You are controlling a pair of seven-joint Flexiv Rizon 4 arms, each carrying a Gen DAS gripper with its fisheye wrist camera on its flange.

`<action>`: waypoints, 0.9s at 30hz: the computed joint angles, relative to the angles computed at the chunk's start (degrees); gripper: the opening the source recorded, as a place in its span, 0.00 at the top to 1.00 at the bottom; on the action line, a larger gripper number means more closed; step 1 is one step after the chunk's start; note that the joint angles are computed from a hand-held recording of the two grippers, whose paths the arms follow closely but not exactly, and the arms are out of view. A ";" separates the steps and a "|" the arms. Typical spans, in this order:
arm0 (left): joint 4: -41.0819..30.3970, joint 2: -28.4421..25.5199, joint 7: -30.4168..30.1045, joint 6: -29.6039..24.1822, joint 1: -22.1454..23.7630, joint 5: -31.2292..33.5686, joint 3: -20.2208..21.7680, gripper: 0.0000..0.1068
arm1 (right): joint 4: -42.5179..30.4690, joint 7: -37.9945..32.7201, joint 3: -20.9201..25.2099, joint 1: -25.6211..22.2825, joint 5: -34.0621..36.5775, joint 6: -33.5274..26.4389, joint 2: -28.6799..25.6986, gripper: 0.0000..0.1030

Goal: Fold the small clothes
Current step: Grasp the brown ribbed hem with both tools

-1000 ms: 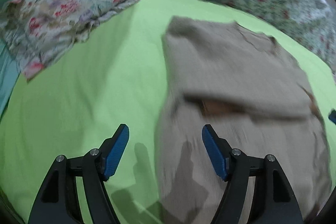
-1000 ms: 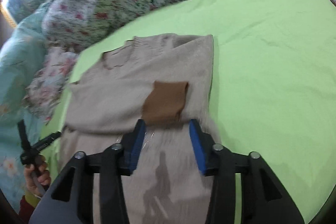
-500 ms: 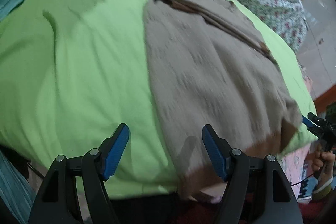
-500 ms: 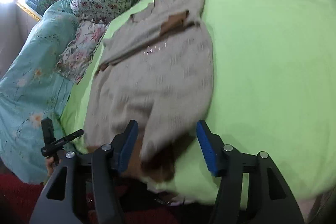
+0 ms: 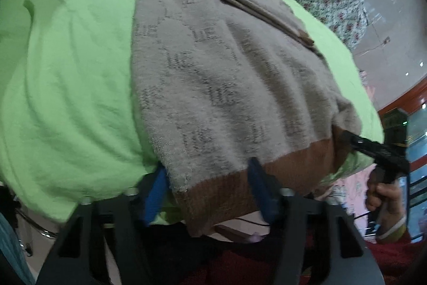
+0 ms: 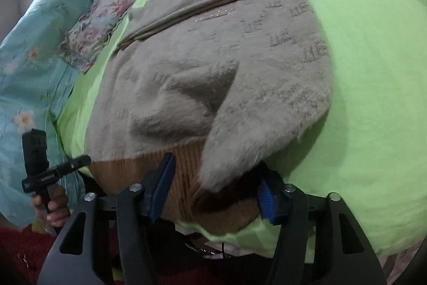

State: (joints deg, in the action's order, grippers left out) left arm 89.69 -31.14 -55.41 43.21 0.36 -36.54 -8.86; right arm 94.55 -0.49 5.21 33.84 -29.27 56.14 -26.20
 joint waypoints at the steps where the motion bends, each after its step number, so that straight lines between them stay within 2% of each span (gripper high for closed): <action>1: -0.29 -0.26 0.07 -0.79 0.23 -0.34 -0.28 0.69 | 0.81 1.08 -0.29 -0.06 -0.04 1.00 0.36 0.69; 2: -0.58 -0.49 -0.01 -1.02 0.16 -0.23 -0.27 0.80 | 1.50 1.65 -0.39 -0.14 -0.14 1.71 0.72 0.77; 4: -0.47 -0.53 0.70 -0.68 0.17 -0.34 -0.43 0.90 | 4.04 3.32 -0.68 -0.37 -0.85 4.86 2.17 0.88; 5: -0.12 -0.28 1.57 -0.13 0.27 -0.64 -0.61 0.93 | 5.22 4.05 -0.80 -0.48 -1.37 6.67 2.85 0.90; 8: 2.42 1.96 6.35 2.20 1.44 -3.49 -1.52 0.95 | 10.89 9.19 -3.46 0.47 -8.20 14.15 6.71 0.90; 10: 3.56 3.48 8.88 2.42 2.56 -6.76 -2.01 0.95 | 15.50 15.68 -6.22 0.96 -16.53 19.97 10.19 0.91; 12: 4.10 4.32 10.93 2.37 3.49 -9.99 -2.05 0.95 | 18.54 20.38 -6.64 0.16 -21.41 21.94 12.98 0.91; 15: 3.18 3.41 11.01 2.73 3.13 -10.29 -0.97 0.95 | 19.77 21.32 -4.47 -2.31 -22.03 23.06 13.17 0.91; 18: 1.67 1.28 9.46 0.75 3.14 -9.58 -0.69 0.94 | 18.98 20.44 -2.47 -3.99 -20.01 24.69 10.53 0.91; 21: 0.16 -0.37 6.80 -1.31 2.52 -6.10 0.31 0.91 | 17.83 15.60 0.00 -4.61 -13.93 24.11 8.34 0.87; 22: -0.38 -0.92 5.89 -2.22 2.41 -4.89 0.56 0.85 | 17.41 13.31 1.16 -4.85 -11.11 23.29 7.74 0.86; 24: -0.79 -1.68 6.01 -4.69 3.33 -4.99 -0.15 0.77 | 16.91 9.88 2.50 -4.82 -6.55 22.38 6.93 0.75; 26: -0.76 -2.04 7.70 -6.09 4.23 -6.61 -1.22 0.66 | 17.24 9.10 0.80 -3.28 -6.10 24.46 6.47 0.67; 27: -0.64 -2.02 8.27 -6.17 4.23 -6.89 -1.34 0.64 | 17.25 8.93 -0.20 -2.38 -6.22 25.30 6.14 0.66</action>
State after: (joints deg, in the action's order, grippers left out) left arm 89.06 -33.16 -47.14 37.04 4.59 -43.43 -10.19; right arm 111.80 8.44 5.01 31.46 -35.49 81.44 -20.06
